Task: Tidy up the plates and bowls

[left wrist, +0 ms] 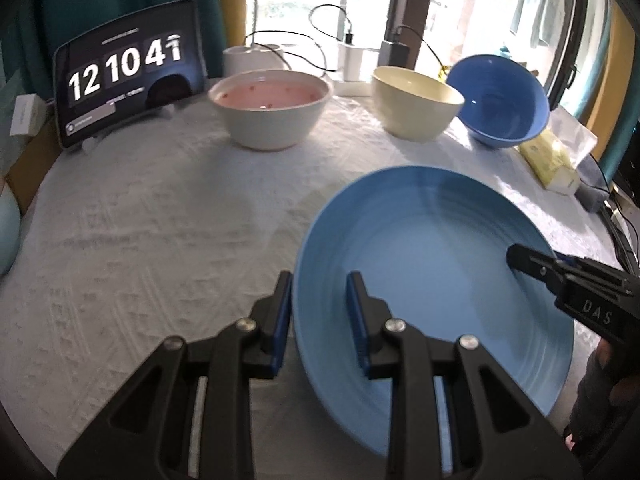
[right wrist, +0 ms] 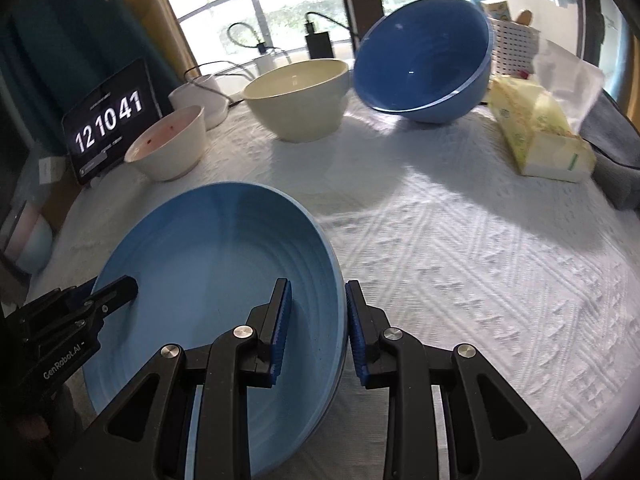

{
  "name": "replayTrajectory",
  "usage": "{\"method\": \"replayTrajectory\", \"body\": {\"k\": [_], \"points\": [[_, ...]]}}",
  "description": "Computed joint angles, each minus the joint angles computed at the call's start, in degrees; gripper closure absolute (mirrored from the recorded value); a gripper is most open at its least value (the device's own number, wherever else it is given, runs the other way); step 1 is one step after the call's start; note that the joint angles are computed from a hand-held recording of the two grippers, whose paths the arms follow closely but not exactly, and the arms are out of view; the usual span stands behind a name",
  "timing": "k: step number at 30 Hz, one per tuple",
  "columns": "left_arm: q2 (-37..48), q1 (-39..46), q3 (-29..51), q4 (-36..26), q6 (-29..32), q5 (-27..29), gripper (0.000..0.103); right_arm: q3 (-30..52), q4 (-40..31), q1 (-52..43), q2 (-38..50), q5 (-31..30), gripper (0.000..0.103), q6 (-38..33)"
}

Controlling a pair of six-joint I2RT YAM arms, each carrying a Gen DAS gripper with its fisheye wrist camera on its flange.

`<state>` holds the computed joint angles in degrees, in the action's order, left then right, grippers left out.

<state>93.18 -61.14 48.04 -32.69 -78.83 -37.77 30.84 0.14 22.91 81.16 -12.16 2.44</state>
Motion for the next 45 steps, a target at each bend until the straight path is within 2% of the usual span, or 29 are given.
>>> {"method": "replayTrajectory", "body": {"k": [9,23,33,45], "points": [[-6.11,0.14,-5.68,-0.89,-2.82,-0.68,0.075,2.20,-0.22,7.33,2.12,4.00,0.074,3.17],[-15.33,2.53,-14.21,-1.76,-3.93,-2.41,0.075,8.16,-0.40,16.64,7.80,9.11,0.074,6.35],[-21.51,4.79,-18.68,-3.22,-3.82,-3.08,0.075,12.85,-0.26,20.76,12.52,10.94,0.073,7.41],[-24.45,5.55,-20.85,-6.02,-5.69,-3.98,0.075,15.91,1.14,23.40,16.07,11.22,0.073,6.38]]}}
